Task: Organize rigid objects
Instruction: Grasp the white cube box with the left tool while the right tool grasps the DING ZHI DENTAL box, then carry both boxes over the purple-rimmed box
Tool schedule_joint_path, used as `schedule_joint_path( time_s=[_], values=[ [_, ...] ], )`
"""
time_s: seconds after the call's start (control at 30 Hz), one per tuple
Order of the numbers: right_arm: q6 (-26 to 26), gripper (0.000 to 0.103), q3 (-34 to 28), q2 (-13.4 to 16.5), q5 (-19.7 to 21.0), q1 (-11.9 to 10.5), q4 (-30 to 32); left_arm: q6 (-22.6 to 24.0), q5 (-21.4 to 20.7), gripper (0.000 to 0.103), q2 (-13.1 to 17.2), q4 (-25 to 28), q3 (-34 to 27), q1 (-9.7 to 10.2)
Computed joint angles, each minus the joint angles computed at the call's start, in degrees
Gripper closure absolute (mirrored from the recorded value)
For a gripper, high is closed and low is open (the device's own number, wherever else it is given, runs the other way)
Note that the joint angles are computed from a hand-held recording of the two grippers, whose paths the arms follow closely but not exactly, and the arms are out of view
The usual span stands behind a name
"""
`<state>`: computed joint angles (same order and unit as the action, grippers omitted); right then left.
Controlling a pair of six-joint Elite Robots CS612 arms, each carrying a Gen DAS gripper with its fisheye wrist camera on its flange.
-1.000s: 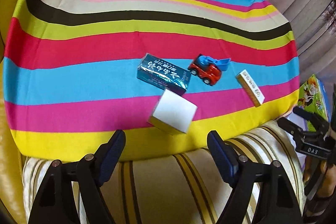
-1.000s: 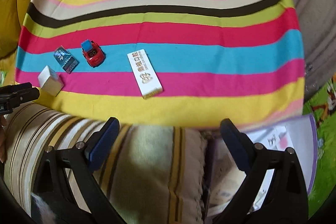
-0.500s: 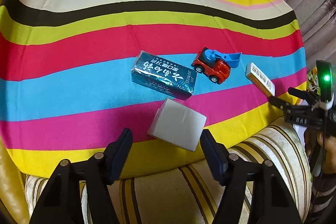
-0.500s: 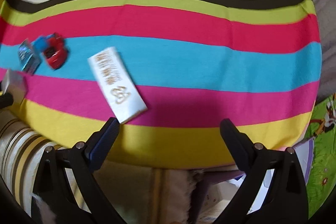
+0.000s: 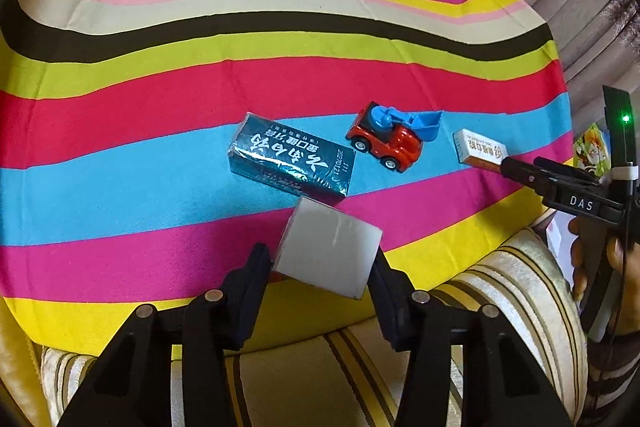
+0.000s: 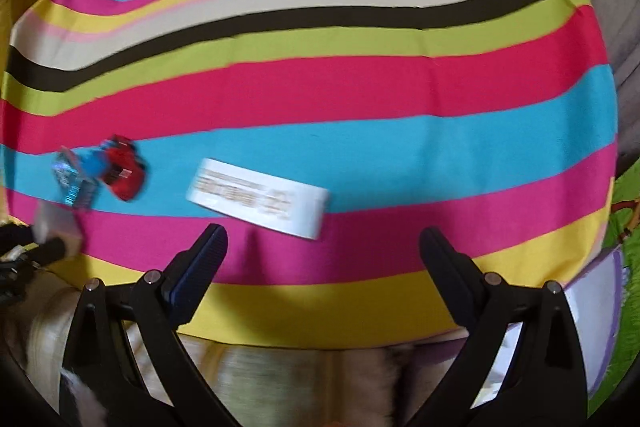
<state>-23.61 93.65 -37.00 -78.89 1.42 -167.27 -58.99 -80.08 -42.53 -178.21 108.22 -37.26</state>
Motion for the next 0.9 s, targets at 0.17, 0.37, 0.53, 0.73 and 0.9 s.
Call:
schedule_joint_path(
  time_s=[0.17,0.37,0.53,0.73,0.9],
  values=[
    [4.39,0.005,-0.89,0.43,-1.23,1.29,0.71,-0.67,-0.01,0.054,-0.12,-1.60,0.77,-0.16],
    [6.86,0.004,-1.08,0.59,-2.69,2.14,-0.13,-0.81,0.04,0.054,0.17,-3.59,0.94,-0.32],
    [8.18,0.004,-1.40,0.84,-3.36,2.43,0.96,-1.43,0.23,0.054,0.17,-4.81,1.46,-0.50],
    [9.29,0.004,-2.66,1.49,-5.67,3.12,2.65,-1.73,0.53,0.054,0.16,-5.01,1.48,-0.76],
    [9.56,0.004,-2.89,1.77,-6.32,3.21,2.82,-2.13,0.93,0.054,0.26,-5.24,1.39,-0.83]
  ],
)
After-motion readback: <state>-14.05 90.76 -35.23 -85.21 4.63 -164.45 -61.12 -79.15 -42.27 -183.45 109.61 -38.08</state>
